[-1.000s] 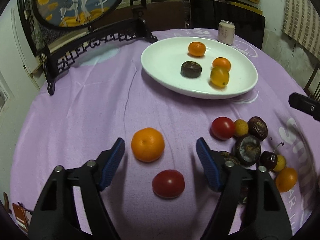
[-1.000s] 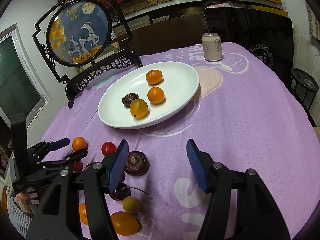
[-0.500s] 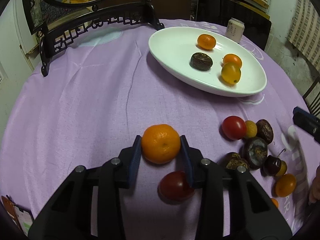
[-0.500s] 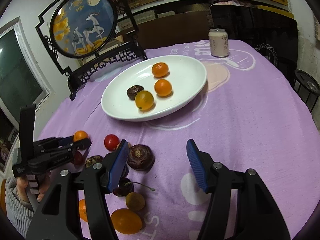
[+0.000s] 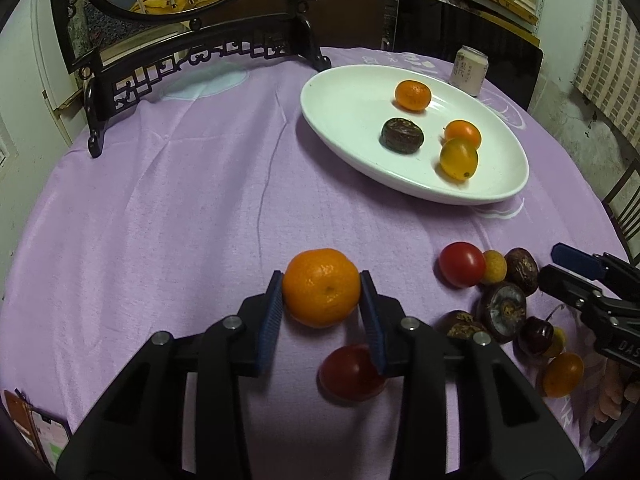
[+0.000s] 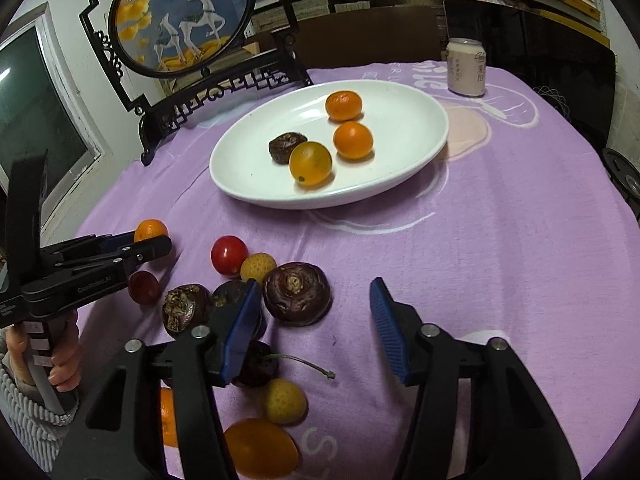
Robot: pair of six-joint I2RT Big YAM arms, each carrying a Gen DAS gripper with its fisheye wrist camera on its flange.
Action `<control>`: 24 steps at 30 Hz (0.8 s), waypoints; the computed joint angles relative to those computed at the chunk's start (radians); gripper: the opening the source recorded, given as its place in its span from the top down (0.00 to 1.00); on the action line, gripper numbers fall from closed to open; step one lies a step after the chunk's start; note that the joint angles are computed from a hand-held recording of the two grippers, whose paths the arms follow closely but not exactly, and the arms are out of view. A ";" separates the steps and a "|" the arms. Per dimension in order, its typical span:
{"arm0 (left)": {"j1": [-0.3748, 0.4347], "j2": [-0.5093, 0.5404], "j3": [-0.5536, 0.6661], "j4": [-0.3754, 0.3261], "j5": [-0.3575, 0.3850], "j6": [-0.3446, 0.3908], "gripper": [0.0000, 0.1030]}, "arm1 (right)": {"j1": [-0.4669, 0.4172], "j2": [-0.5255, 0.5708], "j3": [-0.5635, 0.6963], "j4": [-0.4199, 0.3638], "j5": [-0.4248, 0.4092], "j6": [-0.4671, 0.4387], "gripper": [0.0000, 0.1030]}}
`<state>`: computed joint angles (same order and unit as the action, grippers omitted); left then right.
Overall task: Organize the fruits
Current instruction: 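Lift the mandarin with the left gripper while the right gripper grasps the dark brown fruit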
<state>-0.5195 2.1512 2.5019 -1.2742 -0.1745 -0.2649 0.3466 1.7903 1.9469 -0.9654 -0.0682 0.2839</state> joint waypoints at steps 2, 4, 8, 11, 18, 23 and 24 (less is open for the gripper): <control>0.000 0.003 0.003 -0.004 0.001 0.003 0.63 | 0.000 0.017 0.017 -0.016 -0.013 0.000 0.54; 0.000 0.009 0.012 -0.011 0.002 0.003 0.63 | -0.001 0.031 0.031 -0.029 -0.031 0.002 0.55; -0.001 0.020 0.025 -0.022 0.004 0.008 0.63 | -0.004 0.046 0.044 -0.035 -0.056 0.019 0.58; -0.002 0.026 0.032 -0.031 0.003 0.012 0.63 | -0.003 0.046 0.042 -0.029 -0.072 0.020 0.63; -0.002 0.018 0.019 -0.017 -0.001 0.008 0.63 | -0.003 0.022 0.016 -0.008 -0.046 0.023 0.65; -0.006 -0.015 -0.021 0.024 -0.015 0.003 0.63 | -0.020 -0.017 -0.023 0.040 -0.030 0.062 0.70; -0.007 -0.017 -0.019 0.026 -0.016 0.001 0.63 | -0.024 -0.027 -0.032 0.053 -0.029 0.071 0.72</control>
